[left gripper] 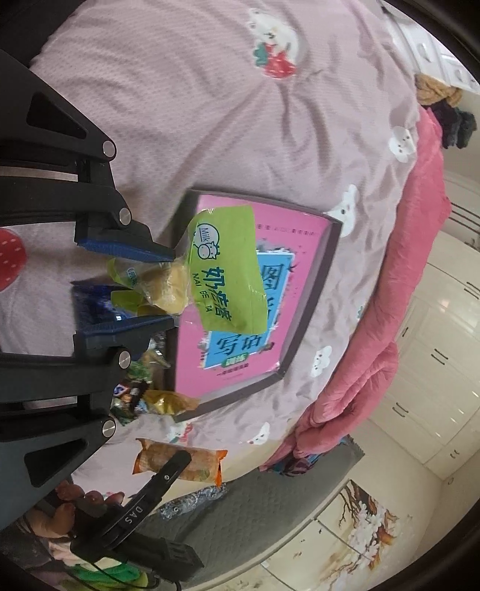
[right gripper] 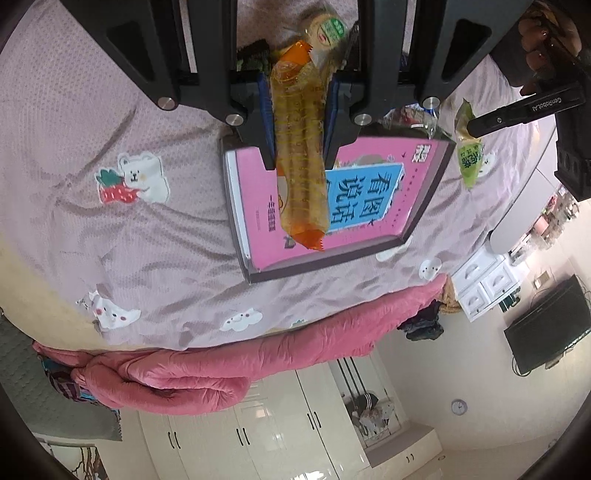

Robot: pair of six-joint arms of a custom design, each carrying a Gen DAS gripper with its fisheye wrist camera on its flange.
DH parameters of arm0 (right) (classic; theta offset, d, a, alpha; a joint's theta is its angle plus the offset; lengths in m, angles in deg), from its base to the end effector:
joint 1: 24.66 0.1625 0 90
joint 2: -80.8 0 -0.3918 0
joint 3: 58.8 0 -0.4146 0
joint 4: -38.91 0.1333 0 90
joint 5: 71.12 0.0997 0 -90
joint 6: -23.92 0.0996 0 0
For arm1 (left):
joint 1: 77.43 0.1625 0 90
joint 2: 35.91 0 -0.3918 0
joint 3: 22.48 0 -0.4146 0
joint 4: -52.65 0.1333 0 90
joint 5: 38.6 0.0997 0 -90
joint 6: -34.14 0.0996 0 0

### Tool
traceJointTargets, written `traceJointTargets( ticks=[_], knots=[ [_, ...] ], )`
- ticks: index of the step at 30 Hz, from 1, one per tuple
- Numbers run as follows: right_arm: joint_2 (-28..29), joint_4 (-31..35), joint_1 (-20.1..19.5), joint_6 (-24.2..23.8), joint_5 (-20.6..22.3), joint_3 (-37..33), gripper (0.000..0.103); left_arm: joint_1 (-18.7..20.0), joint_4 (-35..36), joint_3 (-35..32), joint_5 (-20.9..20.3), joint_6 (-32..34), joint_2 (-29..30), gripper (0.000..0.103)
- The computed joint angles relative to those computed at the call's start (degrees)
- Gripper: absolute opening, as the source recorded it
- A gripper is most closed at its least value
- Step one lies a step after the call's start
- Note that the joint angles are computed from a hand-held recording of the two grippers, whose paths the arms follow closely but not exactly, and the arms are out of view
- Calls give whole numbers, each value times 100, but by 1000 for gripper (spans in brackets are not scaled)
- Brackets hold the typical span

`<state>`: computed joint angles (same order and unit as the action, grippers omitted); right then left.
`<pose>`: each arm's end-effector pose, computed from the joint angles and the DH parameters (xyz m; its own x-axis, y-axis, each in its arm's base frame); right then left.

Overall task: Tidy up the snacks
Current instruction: 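Carry the green bag with the left gripper while the right carries the bread stick into the box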

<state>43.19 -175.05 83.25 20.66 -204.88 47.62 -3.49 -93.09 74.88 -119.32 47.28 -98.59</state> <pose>0.2385 -0.5285 0.0558 -0.8504 0.2865 0.4413 -0.2245 0.5609 -0.7968 -0.0360 -0.6651 0.2188 -0.8805 0.4155 -0.2282 0.4707 0.8239 -0.3157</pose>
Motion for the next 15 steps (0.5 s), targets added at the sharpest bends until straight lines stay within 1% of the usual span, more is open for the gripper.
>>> traceJointTargets(
  ticks=[3,15],
  knots=[
    [10,-20,-23,-130,17,-86,24,-33,-53,-92,45,15,85,30],
    [-45,44,-221,-271,230,-258,24,-77,56,-571,371,-131,486,30]
  ],
)
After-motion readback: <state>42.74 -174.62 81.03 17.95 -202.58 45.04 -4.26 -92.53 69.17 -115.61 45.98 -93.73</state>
